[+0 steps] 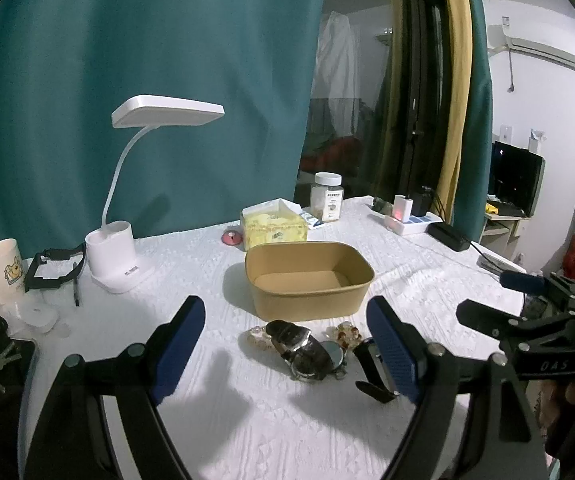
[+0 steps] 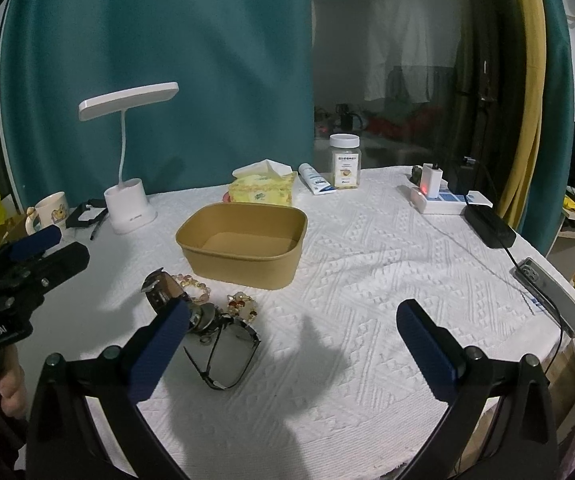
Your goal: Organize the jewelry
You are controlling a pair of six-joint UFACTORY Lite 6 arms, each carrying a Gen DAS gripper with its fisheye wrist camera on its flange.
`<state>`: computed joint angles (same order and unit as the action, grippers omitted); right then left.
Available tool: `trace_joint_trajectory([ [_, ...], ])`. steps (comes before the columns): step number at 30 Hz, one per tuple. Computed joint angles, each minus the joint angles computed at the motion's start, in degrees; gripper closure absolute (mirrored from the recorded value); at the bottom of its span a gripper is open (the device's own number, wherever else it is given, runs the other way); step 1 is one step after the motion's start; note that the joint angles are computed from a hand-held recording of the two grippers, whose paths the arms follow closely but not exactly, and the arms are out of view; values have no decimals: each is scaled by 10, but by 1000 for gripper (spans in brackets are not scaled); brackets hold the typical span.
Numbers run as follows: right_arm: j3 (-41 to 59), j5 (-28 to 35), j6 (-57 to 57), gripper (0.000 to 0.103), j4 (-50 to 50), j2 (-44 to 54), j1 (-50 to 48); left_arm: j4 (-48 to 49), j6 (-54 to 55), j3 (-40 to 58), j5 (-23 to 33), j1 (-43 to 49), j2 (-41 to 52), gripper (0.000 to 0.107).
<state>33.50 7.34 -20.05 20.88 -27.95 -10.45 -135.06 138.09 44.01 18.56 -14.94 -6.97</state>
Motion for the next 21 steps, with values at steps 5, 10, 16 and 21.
trace_joint_trajectory([
  [5, -1, 0, 10, 0, -9, -1, 1, -9, 11, -8, 7, 3, -6, 24],
  [10, -2, 0, -4, 0, 2, -1, 1, -3, 7, -9, 9, 6, -7, 24],
  [16, -6, -1, 33, 0, -34, -7, 5, 0, 4, -8, 9, 6, -7, 24],
  [21, -4, 0, 33, 0, -34, -6, 5, 14, -9, -8, 10, 8, -10, 24],
])
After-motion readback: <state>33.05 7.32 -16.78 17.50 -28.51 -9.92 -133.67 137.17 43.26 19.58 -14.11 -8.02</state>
